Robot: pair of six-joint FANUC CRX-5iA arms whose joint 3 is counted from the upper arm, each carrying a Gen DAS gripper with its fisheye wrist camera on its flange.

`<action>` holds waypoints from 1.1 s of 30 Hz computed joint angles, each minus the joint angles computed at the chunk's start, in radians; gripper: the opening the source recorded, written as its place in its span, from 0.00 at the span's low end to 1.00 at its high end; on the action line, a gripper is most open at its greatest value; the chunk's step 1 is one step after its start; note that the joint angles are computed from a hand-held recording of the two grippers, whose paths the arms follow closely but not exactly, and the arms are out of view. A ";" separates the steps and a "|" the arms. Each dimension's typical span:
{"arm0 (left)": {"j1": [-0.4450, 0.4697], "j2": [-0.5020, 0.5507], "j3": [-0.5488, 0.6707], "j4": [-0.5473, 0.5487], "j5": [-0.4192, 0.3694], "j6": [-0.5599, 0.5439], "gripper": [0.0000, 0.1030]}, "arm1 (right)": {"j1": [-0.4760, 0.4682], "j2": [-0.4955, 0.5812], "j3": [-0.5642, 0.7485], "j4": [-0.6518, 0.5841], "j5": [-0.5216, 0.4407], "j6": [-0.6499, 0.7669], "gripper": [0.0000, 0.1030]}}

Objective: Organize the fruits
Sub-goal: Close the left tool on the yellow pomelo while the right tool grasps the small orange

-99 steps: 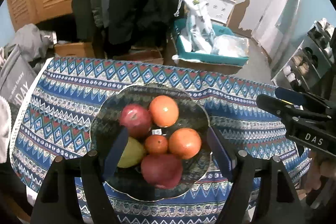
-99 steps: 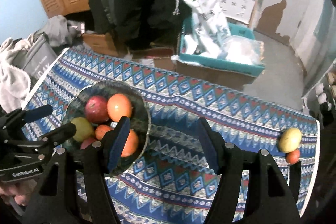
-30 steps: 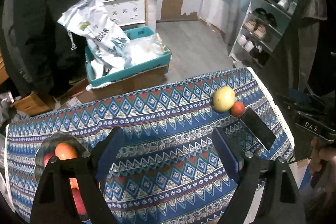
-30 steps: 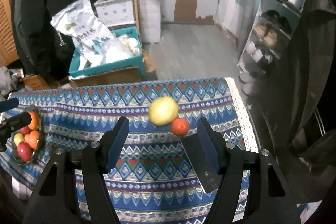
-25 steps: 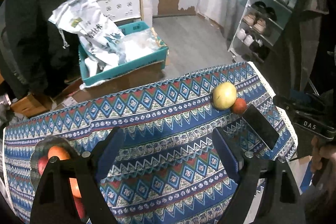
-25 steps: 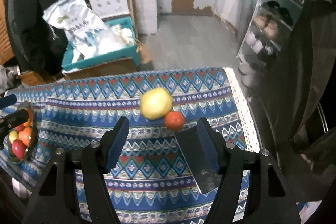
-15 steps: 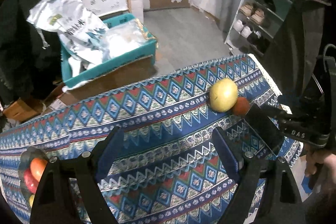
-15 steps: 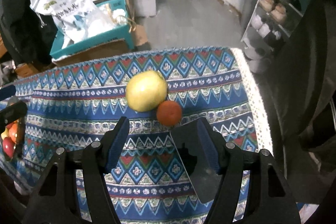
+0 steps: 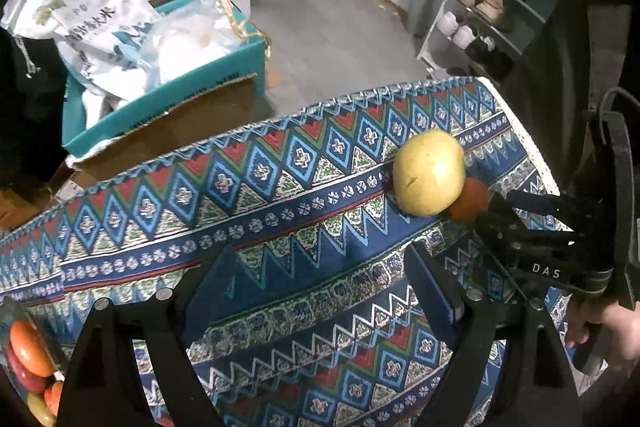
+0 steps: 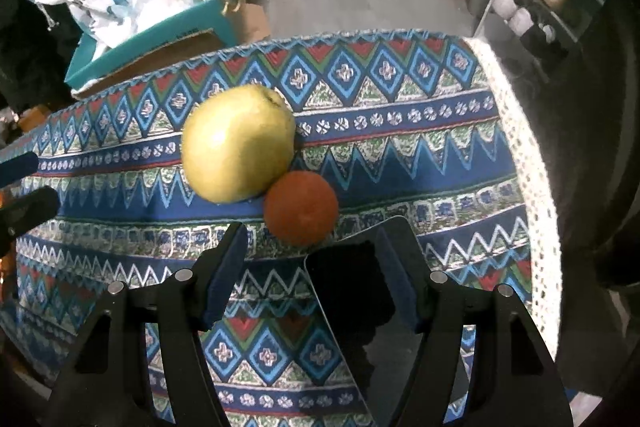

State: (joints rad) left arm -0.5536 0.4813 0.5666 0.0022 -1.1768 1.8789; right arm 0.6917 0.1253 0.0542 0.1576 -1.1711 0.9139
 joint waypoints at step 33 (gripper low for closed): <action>-0.038 0.291 0.347 0.122 -0.068 -0.091 0.85 | -0.049 -0.074 -0.115 0.092 0.074 -0.215 0.42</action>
State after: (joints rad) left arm -0.5914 0.7719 0.9140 0.1245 -1.2451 1.7876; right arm 0.6422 0.0517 -0.0607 0.2500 -1.0966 0.6988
